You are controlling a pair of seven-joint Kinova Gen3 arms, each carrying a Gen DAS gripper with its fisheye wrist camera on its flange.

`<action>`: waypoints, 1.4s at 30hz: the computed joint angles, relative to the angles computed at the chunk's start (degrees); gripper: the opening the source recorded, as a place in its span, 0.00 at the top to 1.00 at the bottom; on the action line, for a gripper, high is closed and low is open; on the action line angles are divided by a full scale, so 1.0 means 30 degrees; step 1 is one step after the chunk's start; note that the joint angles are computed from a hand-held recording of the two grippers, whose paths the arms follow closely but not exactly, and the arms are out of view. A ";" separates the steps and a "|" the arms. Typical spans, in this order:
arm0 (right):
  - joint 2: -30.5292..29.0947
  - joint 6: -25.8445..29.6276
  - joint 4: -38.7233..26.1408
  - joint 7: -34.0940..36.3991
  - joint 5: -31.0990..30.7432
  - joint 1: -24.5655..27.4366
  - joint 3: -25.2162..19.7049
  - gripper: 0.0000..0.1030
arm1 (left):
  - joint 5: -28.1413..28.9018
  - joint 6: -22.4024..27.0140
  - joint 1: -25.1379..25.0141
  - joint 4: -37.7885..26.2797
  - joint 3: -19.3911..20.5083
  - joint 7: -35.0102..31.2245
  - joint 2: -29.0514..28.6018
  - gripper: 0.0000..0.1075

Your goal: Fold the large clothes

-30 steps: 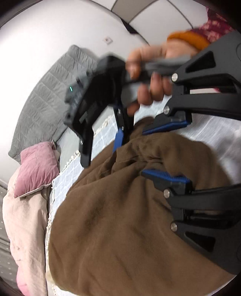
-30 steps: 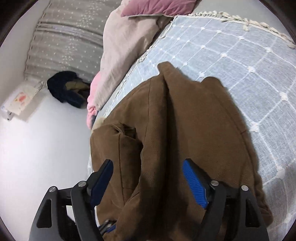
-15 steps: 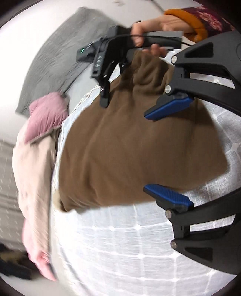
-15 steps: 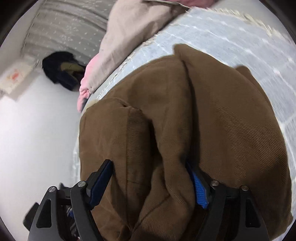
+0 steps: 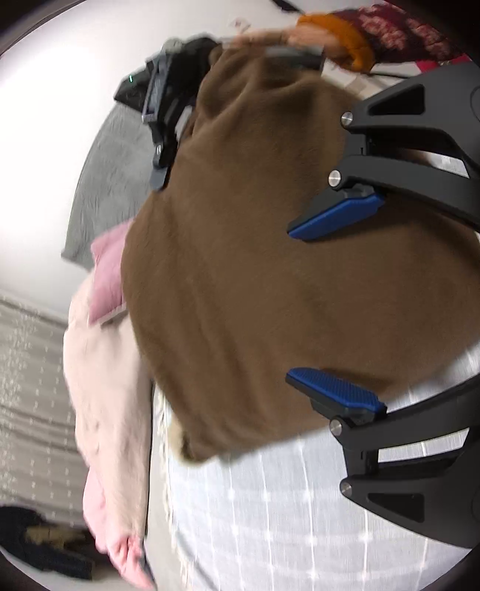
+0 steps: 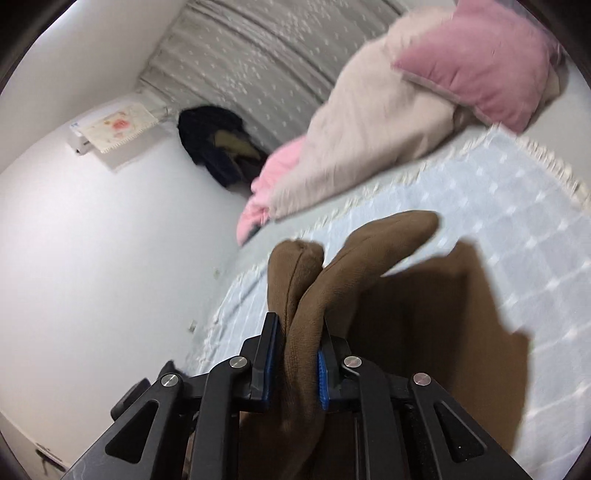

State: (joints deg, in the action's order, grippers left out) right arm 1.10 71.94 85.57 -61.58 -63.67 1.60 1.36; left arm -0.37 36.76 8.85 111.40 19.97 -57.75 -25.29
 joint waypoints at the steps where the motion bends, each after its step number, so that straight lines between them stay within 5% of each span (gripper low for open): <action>1: 0.0038 -0.0120 0.0243 0.0483 0.0048 0.0157 0.0596 0.88 | 0.0261 -0.0367 0.0299 0.0059 0.0034 -0.0091 0.0490 0.33; 5: 0.0478 -0.1580 0.2017 -0.0309 0.1797 0.2732 0.0543 0.89 | -0.0581 -0.1039 0.0388 0.0373 0.1485 0.0617 0.2309 0.33; 9: 0.0858 0.0264 0.3497 0.0835 0.1119 0.3791 0.1364 0.84 | -0.3288 -0.0613 -0.0355 -0.0064 0.3609 0.2428 0.3168 0.33; 13: 0.0941 0.2499 0.3495 0.2294 0.0367 0.3991 0.0699 0.44 | -0.2824 -0.0318 0.1194 -0.0338 0.1855 0.2504 0.3250 0.33; 15: 0.1097 0.2928 0.2373 0.1542 0.1283 0.2837 0.0807 0.37 | -0.2583 -0.0153 0.1706 -0.0285 0.1266 0.2412 0.3029 0.33; 21: 0.2139 0.2220 0.1263 -0.1673 0.5366 -0.1403 0.1646 0.34 | -0.2012 0.0419 0.2280 0.0078 0.0684 0.2000 0.1962 0.33; 27: 0.4066 0.3444 0.1336 -0.2898 0.2391 0.2494 -0.1976 0.23 | -0.1173 0.0489 0.2027 0.1038 -0.0534 0.0940 0.0348 0.33; 31: 0.3899 0.2479 0.1040 -0.2680 0.3247 0.1082 -0.1716 0.28 | -0.1124 0.0982 0.0628 0.1130 0.0045 0.1055 -0.0329 0.33; 32: 0.3550 0.1866 0.1036 -0.2537 0.4024 0.0198 -0.1428 0.36 | -0.1058 0.1129 0.0417 0.1166 0.0067 0.1099 -0.0403 0.33; 33: 0.3179 0.1178 0.1109 -0.2541 0.4727 -0.0687 -0.1131 0.62 | -0.0928 0.1233 0.0232 0.1224 -0.0015 0.1177 -0.0486 0.33; 36: 0.1790 -0.0558 0.1276 -0.2824 0.4974 -0.2388 -0.0101 0.78 | -0.0549 0.1423 -0.0140 0.1205 -0.0590 0.1186 -0.0732 0.33; 42: 0.0332 0.0774 0.0457 -0.0852 0.0560 0.1100 -0.0272 0.82 | -0.0777 0.1289 -0.0892 -0.0098 -0.0138 0.0946 -0.0402 0.33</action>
